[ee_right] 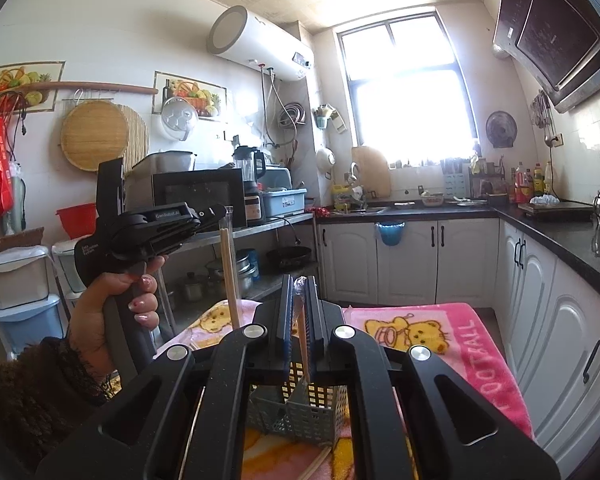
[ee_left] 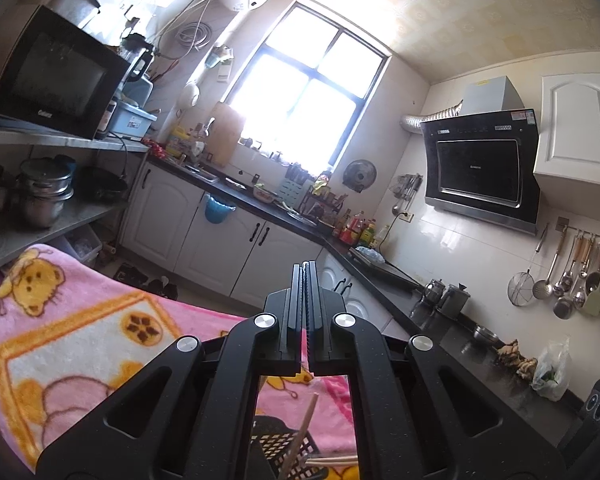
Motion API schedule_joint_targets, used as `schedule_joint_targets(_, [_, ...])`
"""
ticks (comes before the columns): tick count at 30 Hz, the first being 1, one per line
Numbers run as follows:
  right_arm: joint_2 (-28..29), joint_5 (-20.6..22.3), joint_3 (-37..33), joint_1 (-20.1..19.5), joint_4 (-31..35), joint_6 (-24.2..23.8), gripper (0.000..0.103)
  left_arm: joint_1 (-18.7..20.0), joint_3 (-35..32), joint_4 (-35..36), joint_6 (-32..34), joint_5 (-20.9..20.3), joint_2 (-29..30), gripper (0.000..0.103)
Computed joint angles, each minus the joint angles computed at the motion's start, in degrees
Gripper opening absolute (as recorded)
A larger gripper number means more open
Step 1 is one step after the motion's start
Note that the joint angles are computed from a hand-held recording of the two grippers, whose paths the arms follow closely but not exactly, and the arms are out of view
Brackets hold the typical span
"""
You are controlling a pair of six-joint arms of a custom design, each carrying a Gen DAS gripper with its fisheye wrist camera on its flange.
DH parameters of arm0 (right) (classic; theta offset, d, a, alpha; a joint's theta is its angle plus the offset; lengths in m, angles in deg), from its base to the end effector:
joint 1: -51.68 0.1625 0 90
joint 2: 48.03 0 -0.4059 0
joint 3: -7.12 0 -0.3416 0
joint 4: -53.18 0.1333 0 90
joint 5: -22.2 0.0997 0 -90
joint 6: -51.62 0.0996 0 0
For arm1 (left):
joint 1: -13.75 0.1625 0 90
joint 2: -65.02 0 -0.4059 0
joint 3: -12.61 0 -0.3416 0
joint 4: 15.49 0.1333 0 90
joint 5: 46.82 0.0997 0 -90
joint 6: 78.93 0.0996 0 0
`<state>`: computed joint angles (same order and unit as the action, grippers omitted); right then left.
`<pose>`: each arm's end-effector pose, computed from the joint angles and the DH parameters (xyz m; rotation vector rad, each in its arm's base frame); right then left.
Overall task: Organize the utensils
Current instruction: 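Carry both held chopstick bundles up and lower them into the green caddy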
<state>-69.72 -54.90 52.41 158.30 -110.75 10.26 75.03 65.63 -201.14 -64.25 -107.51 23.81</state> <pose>0.3860 -0.7495 0.1905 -1.4923 2.3853 -1.3575 -0.1944 -0.7336 0.4498 0.3211 2.1521 -1.9554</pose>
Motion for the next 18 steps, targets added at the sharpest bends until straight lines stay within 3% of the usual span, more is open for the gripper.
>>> schedule_joint_targets(18, [4.5,-4.1,-4.8,-0.3,4.5,2.1,0.006,2.5,5.9,-1.1,-1.7,-0.3,-0.6,0.0])
